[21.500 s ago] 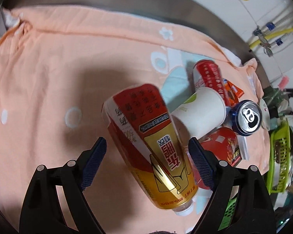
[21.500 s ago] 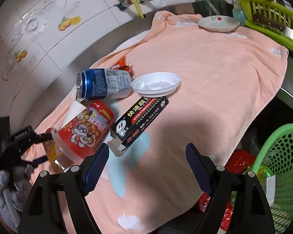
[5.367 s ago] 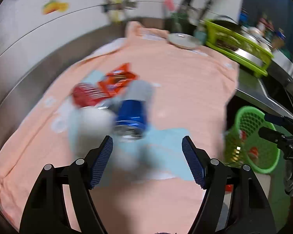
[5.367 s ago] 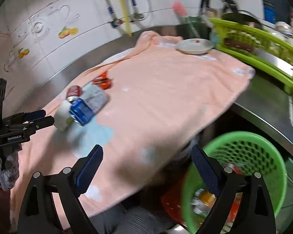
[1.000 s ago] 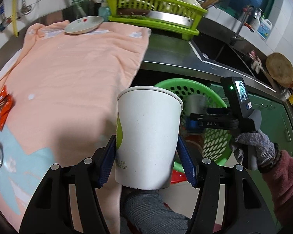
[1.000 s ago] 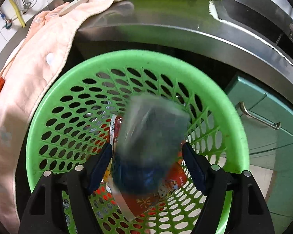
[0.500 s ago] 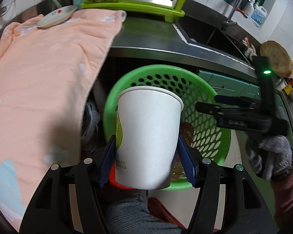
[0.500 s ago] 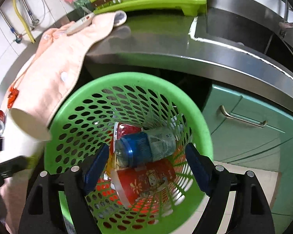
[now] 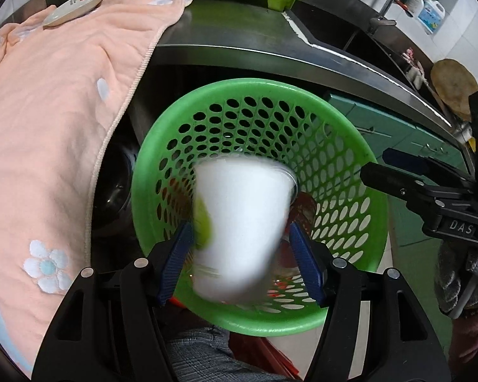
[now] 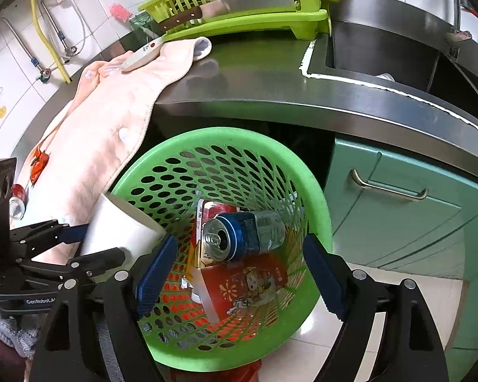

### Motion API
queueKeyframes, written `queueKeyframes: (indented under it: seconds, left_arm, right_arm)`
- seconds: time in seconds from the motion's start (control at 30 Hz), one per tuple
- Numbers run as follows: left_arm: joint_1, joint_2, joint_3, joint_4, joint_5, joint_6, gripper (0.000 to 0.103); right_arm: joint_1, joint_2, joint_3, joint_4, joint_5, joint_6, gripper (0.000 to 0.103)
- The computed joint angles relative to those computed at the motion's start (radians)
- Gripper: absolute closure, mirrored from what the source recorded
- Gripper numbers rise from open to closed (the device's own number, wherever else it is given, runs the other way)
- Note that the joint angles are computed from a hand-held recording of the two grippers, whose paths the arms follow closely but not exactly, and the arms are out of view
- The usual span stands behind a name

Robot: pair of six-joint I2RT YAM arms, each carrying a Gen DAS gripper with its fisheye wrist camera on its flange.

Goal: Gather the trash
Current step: 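Open the right tool to drop the can while the left tool drops the white cup into the basket, then move the left tool to the red Coca-Cola can while the right tool approaches the orange wrapper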

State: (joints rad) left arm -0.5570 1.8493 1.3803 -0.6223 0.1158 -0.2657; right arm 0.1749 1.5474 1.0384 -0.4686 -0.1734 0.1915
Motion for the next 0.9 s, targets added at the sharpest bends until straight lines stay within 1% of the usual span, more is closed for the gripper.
queueKeyframes:
  seconds: [0.07,0.23,0.3,0.37,0.5,0.73,0.9]
  left_arm:
    - [0.004,-0.006,-0.01,0.008,-0.001,-0.005,0.03]
    - [0.009,-0.043,-0.036,0.014,-0.005,-0.001,0.03]
    - [0.018,-0.077,-0.056,0.016,0.001,-0.002,0.03]
    - [0.021,-0.109,-0.068,0.007,-0.017,0.0,0.03]
    - [0.049,-0.187,-0.109,-0.002,-0.023,0.007,0.03]
    - [0.151,-0.345,-0.211,-0.031,-0.042,0.012,0.03]
    - [0.273,-0.463,-0.269,-0.078,-0.068,0.043,0.03]
  right_arm:
    - [0.002,-0.006,0.0,-0.003,0.004,0.003,0.025]
    - [0.019,-0.018,0.01,-0.015,0.008,0.011,0.025]
    - [0.036,-0.026,0.017,-0.023,0.015,0.018,0.025]
    - [0.054,-0.029,0.027,-0.03,0.024,0.021,0.025]
    - [0.091,-0.024,0.056,-0.04,0.033,0.028,0.025]
    - [0.187,0.034,0.138,-0.048,0.039,0.05,0.025]
    - [0.27,0.113,0.237,-0.057,0.038,0.061,0.025]
